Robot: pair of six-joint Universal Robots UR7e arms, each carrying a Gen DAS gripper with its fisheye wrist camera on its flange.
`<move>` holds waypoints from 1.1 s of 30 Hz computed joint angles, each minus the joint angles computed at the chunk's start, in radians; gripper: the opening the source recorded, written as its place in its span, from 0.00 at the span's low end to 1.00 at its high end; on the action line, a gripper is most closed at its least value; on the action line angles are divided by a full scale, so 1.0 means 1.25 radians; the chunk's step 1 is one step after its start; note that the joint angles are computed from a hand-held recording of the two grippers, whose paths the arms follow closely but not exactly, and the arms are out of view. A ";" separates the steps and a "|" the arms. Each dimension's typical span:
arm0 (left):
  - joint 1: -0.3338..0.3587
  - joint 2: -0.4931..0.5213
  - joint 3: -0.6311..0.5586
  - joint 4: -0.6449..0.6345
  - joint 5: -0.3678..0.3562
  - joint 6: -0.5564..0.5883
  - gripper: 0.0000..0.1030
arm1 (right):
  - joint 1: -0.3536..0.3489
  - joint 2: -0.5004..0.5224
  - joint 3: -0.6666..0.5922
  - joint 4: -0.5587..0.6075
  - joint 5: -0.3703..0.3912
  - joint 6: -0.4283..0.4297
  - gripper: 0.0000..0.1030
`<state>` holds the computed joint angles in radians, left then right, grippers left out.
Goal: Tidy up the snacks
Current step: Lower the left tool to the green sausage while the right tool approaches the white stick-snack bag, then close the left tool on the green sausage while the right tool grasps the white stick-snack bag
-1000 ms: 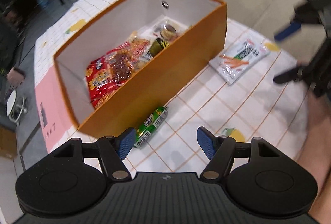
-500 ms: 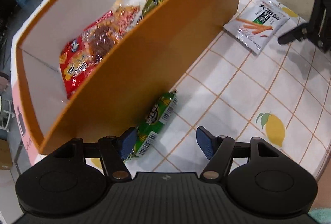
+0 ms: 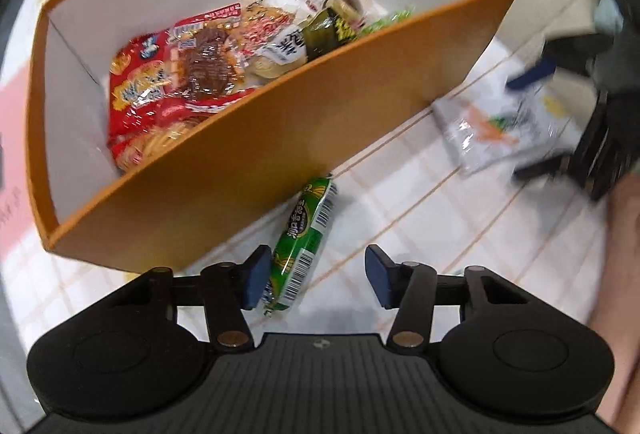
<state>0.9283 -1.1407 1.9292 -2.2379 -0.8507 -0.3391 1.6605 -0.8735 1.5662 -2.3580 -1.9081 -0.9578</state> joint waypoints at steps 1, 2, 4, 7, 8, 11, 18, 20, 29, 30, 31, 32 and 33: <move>-0.001 -0.002 0.002 -0.007 -0.013 -0.007 0.57 | 0.001 -0.006 0.001 0.023 0.010 0.012 0.93; -0.003 0.000 0.002 -0.011 -0.023 -0.013 0.57 | 0.002 -0.010 0.004 0.038 0.013 0.021 0.92; -0.006 0.001 0.004 -0.021 -0.041 -0.022 0.57 | 0.011 -0.017 0.020 0.043 0.002 0.035 0.89; -0.014 0.004 0.007 -0.030 -0.054 -0.039 0.57 | 0.021 -0.028 0.036 0.056 0.001 0.065 0.80; -0.018 0.013 0.002 -0.025 -0.042 -0.048 0.57 | 0.023 -0.033 0.043 0.055 0.005 0.075 0.78; -0.038 0.023 0.003 -0.007 0.026 -0.062 0.59 | 0.030 -0.038 0.060 0.015 0.009 0.090 0.76; -0.033 0.049 -0.012 0.044 0.046 -0.114 0.59 | 0.040 -0.031 0.091 -0.083 -0.002 0.113 0.76; -0.031 0.047 -0.004 0.021 0.026 -0.121 0.59 | 0.041 -0.023 0.083 -0.077 -0.005 0.111 0.76; -0.033 0.064 0.007 0.009 0.058 -0.164 0.57 | 0.038 -0.009 0.104 -0.164 -0.023 0.072 0.75; -0.035 0.064 0.008 0.014 0.060 -0.166 0.56 | 0.039 -0.009 0.106 -0.170 -0.025 0.065 0.75; -0.035 0.066 0.008 0.017 0.061 -0.168 0.55 | 0.040 -0.008 0.110 -0.178 -0.027 0.056 0.75; -0.035 0.069 0.006 0.017 0.064 -0.171 0.54 | 0.040 -0.007 0.114 -0.186 -0.029 0.049 0.75; -0.036 0.069 0.009 0.012 0.068 -0.174 0.54 | 0.041 -0.007 0.116 -0.192 -0.031 0.043 0.75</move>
<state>0.8831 -1.0545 1.9402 -2.2231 -0.7655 -0.5567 1.7114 -0.8827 1.7114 -2.5976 -1.9463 -0.9046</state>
